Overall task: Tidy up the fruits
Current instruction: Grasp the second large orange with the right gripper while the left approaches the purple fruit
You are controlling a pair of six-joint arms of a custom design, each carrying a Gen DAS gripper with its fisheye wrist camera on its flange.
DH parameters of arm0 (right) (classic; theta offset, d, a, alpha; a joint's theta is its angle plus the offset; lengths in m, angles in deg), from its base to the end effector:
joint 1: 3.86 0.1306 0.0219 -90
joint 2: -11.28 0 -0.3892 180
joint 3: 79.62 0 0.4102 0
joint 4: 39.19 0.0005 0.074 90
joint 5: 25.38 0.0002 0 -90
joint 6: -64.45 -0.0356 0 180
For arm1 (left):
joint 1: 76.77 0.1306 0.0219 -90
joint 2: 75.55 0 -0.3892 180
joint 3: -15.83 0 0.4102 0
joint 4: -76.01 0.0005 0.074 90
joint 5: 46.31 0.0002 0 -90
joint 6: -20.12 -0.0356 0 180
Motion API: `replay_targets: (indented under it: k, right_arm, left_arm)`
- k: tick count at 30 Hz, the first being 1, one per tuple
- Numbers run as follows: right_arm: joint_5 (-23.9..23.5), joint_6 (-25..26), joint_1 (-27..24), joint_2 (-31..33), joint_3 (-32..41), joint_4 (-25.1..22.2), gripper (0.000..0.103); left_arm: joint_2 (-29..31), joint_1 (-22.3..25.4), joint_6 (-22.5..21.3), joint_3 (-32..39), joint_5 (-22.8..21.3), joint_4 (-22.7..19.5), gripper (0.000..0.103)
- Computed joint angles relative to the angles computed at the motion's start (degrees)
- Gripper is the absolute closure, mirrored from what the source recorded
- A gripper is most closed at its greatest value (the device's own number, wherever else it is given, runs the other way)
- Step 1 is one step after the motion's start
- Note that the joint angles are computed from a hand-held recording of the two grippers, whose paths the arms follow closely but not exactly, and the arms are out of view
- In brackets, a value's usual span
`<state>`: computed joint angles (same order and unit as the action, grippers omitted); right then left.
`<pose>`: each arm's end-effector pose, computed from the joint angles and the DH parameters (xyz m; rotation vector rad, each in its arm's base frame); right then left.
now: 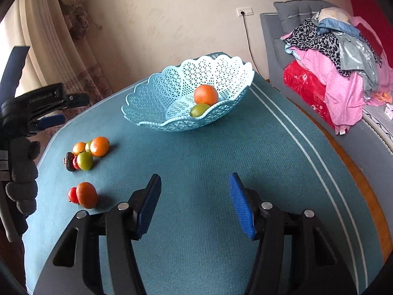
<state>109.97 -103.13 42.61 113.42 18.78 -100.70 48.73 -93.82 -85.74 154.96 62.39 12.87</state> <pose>0.4005 0.3841 0.3943 0.8033 2.1156 -0.0050 0.6745 -0.2193 0.4768 0.8204 2.2485 -0.4027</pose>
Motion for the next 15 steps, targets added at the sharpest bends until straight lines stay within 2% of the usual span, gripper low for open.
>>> replay_targets:
  k: [9,15]
  right_arm:
    - [-1.84,2.14,0.28,2.68,3.07,0.07,0.045]
    - [-3.16,2.83,0.49,4.28,5.03,-0.13,0.045]
  left_arm:
    - [0.43,4.78,0.43,-1.86,-2.42,2.17,0.011]
    - [3.21,7.09,1.44,-0.18,-4.06,0.5,0.011]
